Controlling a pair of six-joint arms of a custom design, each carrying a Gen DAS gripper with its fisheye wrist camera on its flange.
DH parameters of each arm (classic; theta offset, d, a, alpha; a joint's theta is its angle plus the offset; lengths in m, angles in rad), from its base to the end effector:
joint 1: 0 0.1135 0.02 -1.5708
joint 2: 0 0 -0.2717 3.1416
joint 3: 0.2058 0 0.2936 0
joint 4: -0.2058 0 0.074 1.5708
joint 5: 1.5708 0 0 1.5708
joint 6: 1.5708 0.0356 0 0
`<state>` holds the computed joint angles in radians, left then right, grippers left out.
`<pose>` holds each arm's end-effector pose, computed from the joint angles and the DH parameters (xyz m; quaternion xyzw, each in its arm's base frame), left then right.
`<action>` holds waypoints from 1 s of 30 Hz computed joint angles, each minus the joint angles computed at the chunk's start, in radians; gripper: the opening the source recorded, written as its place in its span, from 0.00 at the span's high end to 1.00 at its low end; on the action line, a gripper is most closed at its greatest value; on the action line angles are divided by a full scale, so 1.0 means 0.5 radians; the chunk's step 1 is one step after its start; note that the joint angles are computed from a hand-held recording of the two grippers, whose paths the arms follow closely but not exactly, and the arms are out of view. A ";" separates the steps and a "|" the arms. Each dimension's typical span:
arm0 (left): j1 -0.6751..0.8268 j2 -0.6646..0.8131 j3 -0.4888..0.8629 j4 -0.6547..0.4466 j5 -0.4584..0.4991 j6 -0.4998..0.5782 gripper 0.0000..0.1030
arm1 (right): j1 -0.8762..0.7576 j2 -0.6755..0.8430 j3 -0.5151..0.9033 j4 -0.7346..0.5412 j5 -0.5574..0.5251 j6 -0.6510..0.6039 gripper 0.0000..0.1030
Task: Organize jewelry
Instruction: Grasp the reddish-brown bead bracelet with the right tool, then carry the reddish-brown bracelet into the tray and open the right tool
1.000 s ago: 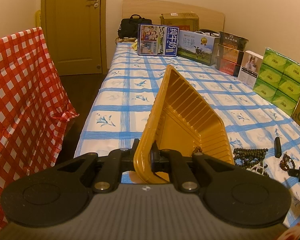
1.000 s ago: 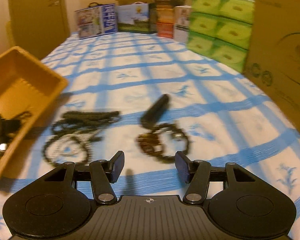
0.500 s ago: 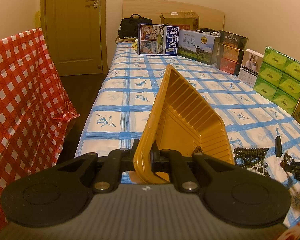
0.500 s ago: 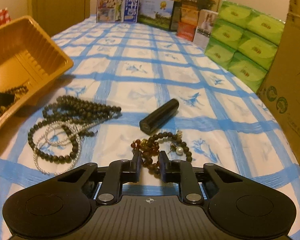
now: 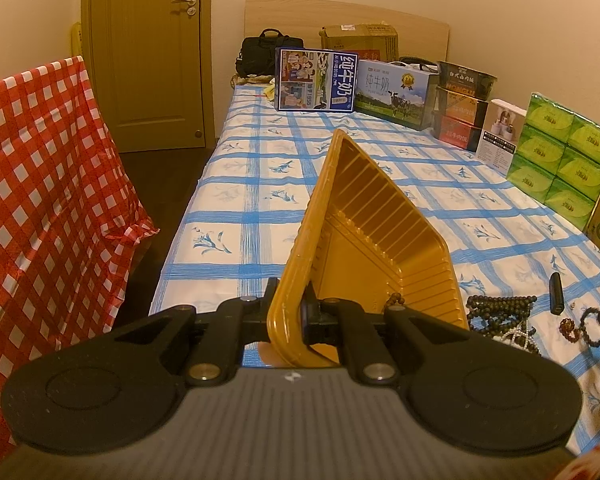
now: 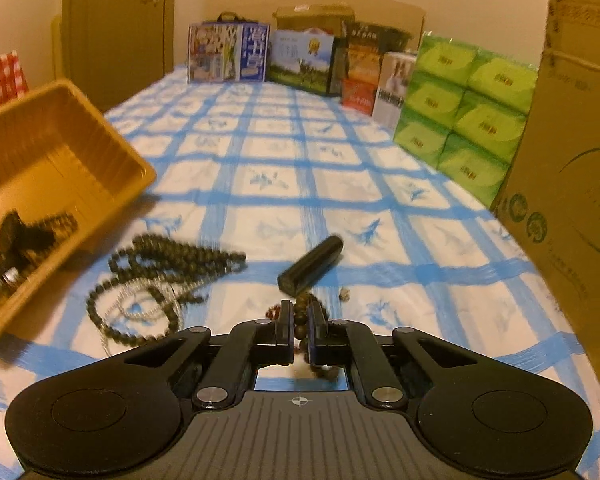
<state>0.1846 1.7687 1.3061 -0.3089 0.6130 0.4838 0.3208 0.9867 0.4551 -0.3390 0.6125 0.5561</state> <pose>0.4277 0.0590 0.2334 0.2470 0.8510 -0.1409 0.4416 0.2103 0.0483 0.1673 0.2078 0.8773 -0.1176 0.4163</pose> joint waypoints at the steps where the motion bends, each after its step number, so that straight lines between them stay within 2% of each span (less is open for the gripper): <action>1: 0.000 0.000 0.000 -0.001 0.000 0.001 0.92 | 0.017 -0.042 0.007 -0.029 0.028 0.005 0.94; 8: 0.000 0.000 0.001 0.001 0.001 0.001 0.92 | 0.019 -0.237 0.067 -0.144 0.014 -0.007 0.94; 15: -0.001 -0.001 -0.001 0.002 0.000 0.002 0.92 | 0.040 -0.162 0.164 -0.057 -0.052 -0.065 0.94; 22: 0.001 -0.002 0.004 -0.009 0.004 0.006 0.92 | 0.099 0.248 0.369 0.294 -0.288 -0.133 0.94; 30: -0.002 -0.006 0.002 -0.012 0.005 0.003 0.92 | 0.123 0.869 0.781 0.632 -0.534 -0.289 0.94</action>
<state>0.1835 1.7656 1.3071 -0.3150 0.6156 0.4856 0.3822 1.4212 0.8455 -0.0229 0.3454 0.4117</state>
